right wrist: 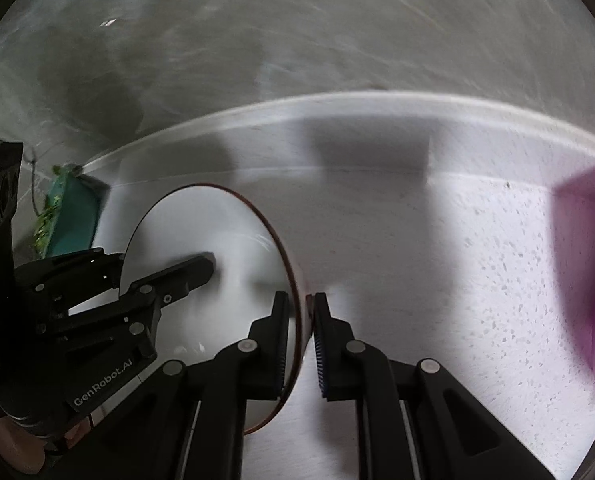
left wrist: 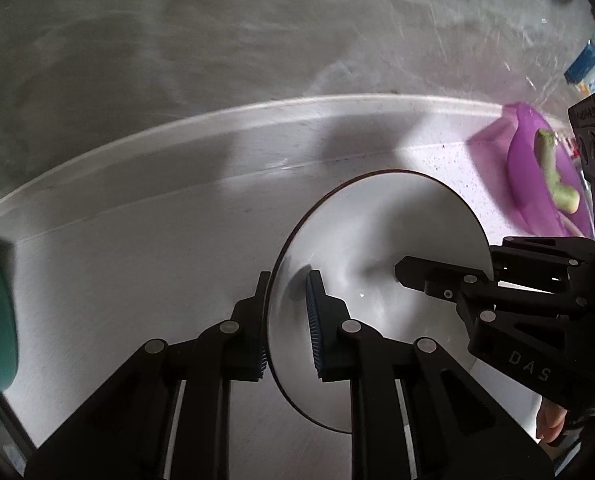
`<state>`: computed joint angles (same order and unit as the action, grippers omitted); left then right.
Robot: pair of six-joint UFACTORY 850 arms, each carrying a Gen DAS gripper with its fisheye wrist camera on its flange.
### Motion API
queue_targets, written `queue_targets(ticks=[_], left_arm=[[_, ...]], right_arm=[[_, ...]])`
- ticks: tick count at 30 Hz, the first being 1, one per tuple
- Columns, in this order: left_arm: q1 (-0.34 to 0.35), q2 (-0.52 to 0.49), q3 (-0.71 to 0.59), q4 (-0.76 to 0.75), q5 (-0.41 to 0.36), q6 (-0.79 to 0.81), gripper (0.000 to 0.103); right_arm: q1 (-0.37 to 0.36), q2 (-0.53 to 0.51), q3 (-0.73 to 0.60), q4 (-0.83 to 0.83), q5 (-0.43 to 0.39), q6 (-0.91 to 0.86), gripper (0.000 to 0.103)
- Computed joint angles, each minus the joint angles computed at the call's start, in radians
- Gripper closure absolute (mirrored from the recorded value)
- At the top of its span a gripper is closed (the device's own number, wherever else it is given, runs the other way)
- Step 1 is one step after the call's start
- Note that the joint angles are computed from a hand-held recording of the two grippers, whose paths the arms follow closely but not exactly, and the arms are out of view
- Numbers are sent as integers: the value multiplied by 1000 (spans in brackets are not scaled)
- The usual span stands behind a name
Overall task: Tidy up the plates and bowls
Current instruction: 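Lift and carry the pink-floral bowl with both tools to the bowl stack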
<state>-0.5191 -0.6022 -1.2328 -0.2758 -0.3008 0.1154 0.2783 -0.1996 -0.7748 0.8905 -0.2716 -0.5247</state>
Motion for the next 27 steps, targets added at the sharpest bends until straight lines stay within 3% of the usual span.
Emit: queue_targets(ticks=[9,16,27], left_arm=[[84,304,277,172,68,-205,88],[181,582,510,360,61,-409,88],[376,959,797,285,-27,-333,88]], right_arm=[[161,58,-46,-95,-1,89,90],[324,61,-95,-142,-8,131,90],[534,-1,-201,-216,-43,183,90]])
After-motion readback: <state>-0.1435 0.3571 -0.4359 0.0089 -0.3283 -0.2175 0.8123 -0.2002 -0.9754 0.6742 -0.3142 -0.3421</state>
